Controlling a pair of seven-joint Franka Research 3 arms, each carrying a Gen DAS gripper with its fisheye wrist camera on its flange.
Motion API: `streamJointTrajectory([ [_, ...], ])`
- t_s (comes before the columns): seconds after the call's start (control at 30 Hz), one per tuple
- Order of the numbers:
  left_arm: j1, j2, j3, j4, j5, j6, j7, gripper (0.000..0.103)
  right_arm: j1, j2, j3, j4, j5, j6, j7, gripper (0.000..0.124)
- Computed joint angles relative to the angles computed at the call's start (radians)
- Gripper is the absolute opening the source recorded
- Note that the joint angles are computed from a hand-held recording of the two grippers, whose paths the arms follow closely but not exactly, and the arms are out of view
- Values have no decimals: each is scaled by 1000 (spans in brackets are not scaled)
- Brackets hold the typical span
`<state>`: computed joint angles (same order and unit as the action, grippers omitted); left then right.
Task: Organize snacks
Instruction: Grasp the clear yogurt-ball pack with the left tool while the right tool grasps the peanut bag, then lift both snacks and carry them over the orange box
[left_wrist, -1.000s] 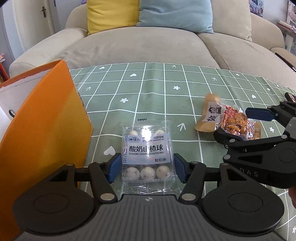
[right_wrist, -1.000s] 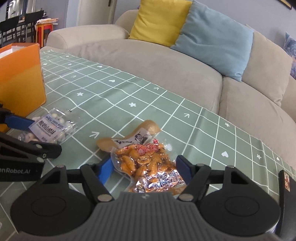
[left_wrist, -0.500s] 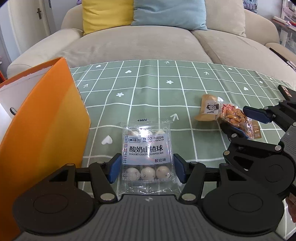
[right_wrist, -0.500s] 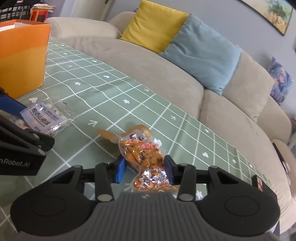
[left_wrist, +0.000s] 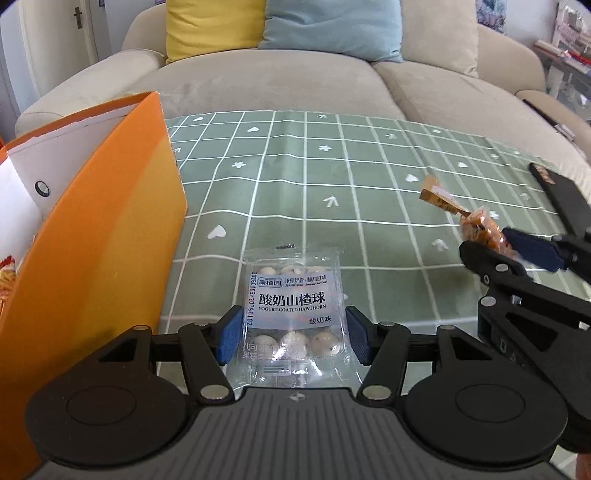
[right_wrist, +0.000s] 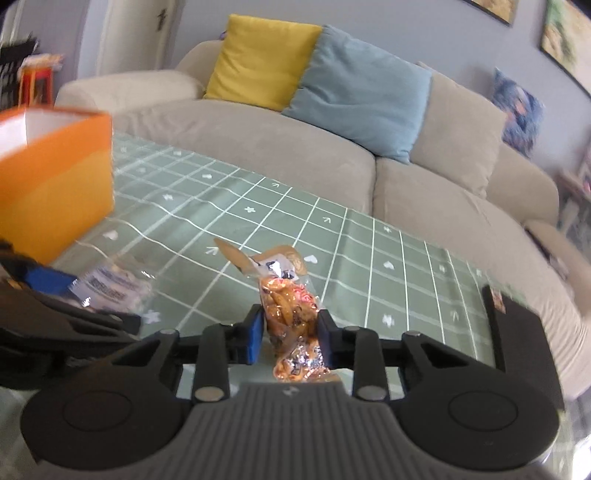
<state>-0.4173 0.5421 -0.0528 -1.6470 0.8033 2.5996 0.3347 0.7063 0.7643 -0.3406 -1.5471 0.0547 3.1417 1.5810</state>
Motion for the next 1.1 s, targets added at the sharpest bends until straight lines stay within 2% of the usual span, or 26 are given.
streamJointTrajectory([
  [0.07, -6, -27, 4, -33, 18, 22, -18, 67, -6, -56, 25, -65, 30, 12, 22, 28],
  [0.2, -11, -78, 5, -89, 61, 62, -62, 67, 22, -142, 22, -176, 70, 32, 73, 28],
  [0.37, -11, -141, -3, -146, 125, 88, -116, 67, 121, -228, -64, -303, 89, 58, 123, 28],
  [0.47, -4, -178, -14, -179, 158, 101, -141, 67, 154, -277, -86, -359, 101, 68, 139, 28],
  [0.67, 19, -250, -41, -237, 213, 125, -172, 67, 128, -368, -33, -437, 115, 75, 141, 27],
  [0.8, 38, -297, -56, -273, 252, 142, -195, 67, 143, -411, -36, -473, 105, 73, 153, 27],
  [0.97, 55, -350, -75, -303, 303, 104, -235, 67, 210, -437, -96, -490, 79, 87, 179, 27],
  [1.03, 70, -374, -80, -317, 331, 110, -268, 67, 211, -442, -91, -483, 82, 94, 175, 27],
  [1.1, 84, -400, -87, -331, 360, 98, -292, 67, 187, -449, -57, -472, 89, 103, 162, 27],
])
